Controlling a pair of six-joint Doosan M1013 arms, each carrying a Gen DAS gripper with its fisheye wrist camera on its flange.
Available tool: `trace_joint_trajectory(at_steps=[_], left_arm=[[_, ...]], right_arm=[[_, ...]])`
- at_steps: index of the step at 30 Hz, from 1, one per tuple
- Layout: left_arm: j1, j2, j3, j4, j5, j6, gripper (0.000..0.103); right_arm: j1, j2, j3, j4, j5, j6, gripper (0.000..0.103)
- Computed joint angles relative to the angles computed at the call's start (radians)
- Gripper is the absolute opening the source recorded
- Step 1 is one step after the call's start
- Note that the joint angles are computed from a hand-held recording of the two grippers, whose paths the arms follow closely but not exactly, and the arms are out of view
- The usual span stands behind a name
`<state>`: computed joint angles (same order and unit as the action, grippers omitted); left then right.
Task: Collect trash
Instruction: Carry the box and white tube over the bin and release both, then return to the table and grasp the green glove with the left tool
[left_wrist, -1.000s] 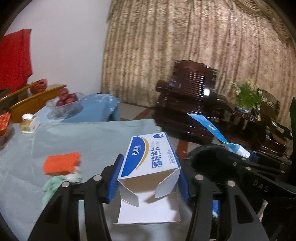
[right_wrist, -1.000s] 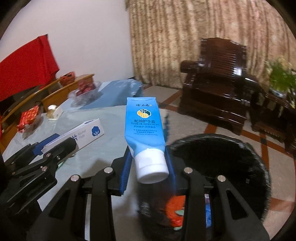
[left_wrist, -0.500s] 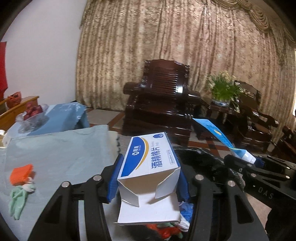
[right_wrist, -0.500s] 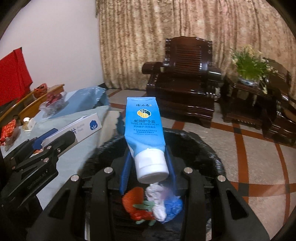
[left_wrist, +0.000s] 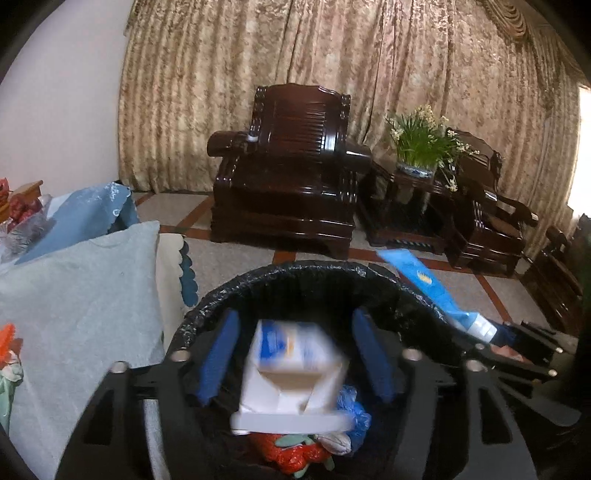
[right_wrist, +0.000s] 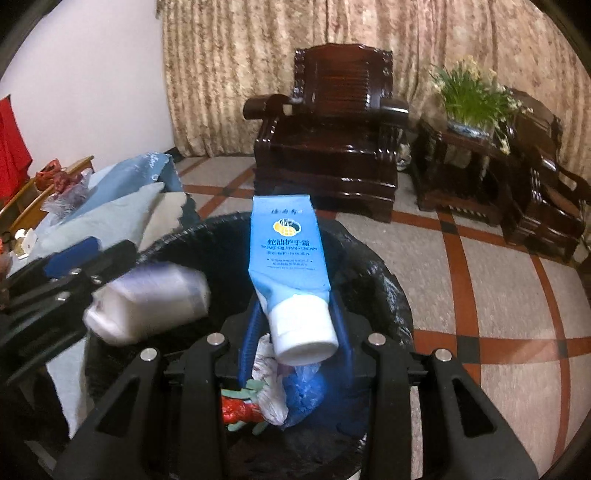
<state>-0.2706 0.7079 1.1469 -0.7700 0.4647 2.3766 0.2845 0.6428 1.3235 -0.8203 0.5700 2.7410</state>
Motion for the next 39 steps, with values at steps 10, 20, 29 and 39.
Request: trace_joint_trajectory(at_steps=[10,20,29,39], left_arm=[[0.028,-0.026,0.038,-0.013,-0.054,0.003,0.093],[0.109,-0.082,0.120,0.047,-0.201,-0.055,0.094],[0.198,-0.100,0.169,0.615,-0.303,-0.628,0.094],[0.266,-0.049,0.142,0.921,-0.240,-0.941,0.094]], right_arm=[[0.017,-0.010,0.011,-0.102,-0.032,0.140,0.095],[0.059,0.036,-0.092,-0.030,-0.119,0.018,0.095],[0.111,0.143,-0.289,0.223,-0.157,-0.321,0.095],[0.150,0.273,-0.497,0.466,-0.102,-0.595,0.095]])
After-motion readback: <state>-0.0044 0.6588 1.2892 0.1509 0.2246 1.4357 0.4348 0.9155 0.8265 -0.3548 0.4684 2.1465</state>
